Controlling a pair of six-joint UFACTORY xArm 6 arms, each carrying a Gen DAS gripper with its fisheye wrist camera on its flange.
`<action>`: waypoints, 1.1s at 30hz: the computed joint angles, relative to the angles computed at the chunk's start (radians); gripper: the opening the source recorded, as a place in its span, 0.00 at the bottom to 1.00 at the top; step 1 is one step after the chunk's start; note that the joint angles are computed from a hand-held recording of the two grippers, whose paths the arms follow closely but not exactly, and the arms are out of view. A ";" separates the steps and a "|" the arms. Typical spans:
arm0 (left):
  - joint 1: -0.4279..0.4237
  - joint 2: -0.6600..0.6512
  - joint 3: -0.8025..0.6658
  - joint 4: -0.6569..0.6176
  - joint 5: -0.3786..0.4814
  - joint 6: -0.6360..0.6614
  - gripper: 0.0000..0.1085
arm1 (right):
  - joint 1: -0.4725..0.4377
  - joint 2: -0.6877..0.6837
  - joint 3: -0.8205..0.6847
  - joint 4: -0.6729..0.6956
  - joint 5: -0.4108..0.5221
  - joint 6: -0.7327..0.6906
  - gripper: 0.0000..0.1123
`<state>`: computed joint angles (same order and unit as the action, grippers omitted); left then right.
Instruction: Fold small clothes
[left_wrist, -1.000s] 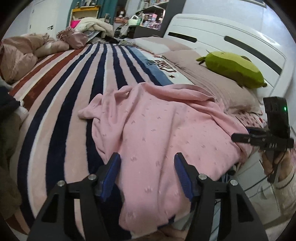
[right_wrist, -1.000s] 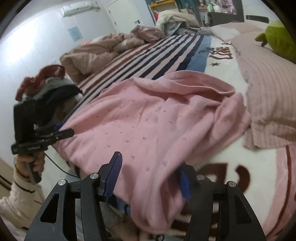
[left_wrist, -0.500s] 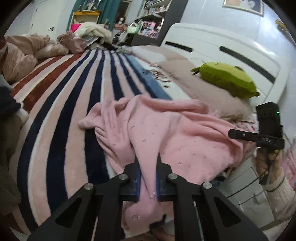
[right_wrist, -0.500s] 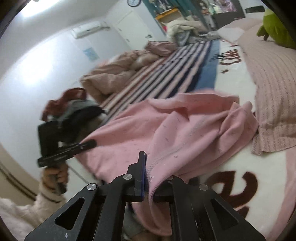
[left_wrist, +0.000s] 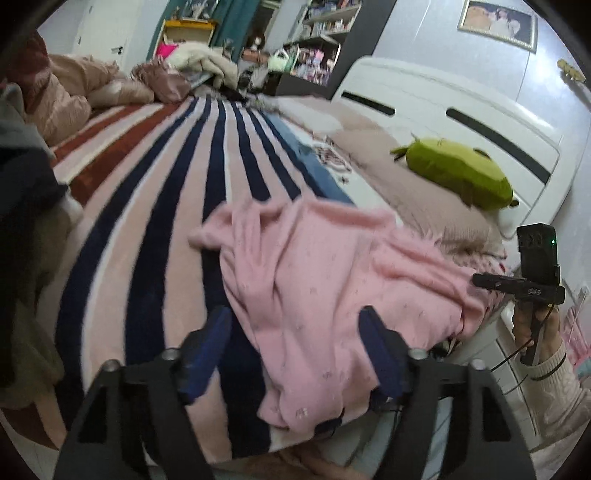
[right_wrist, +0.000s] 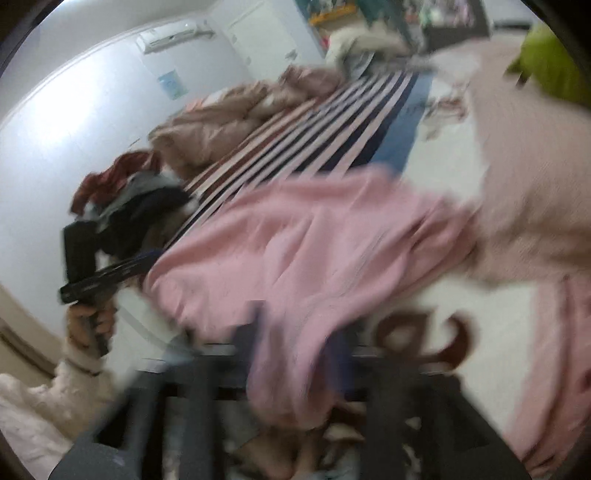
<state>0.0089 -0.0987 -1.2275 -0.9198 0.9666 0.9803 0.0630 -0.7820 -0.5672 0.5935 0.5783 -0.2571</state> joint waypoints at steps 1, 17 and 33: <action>0.000 0.007 -0.012 0.000 -0.002 -0.006 0.68 | 0.002 0.000 -0.004 -0.096 -0.034 0.074 0.67; -0.038 0.302 -0.266 0.004 0.020 -0.179 0.75 | -0.108 0.497 -0.309 0.243 0.101 -0.093 0.23; -0.062 0.643 -0.731 0.019 0.300 -0.368 0.14 | -0.152 0.487 -0.321 0.343 0.126 -0.126 0.32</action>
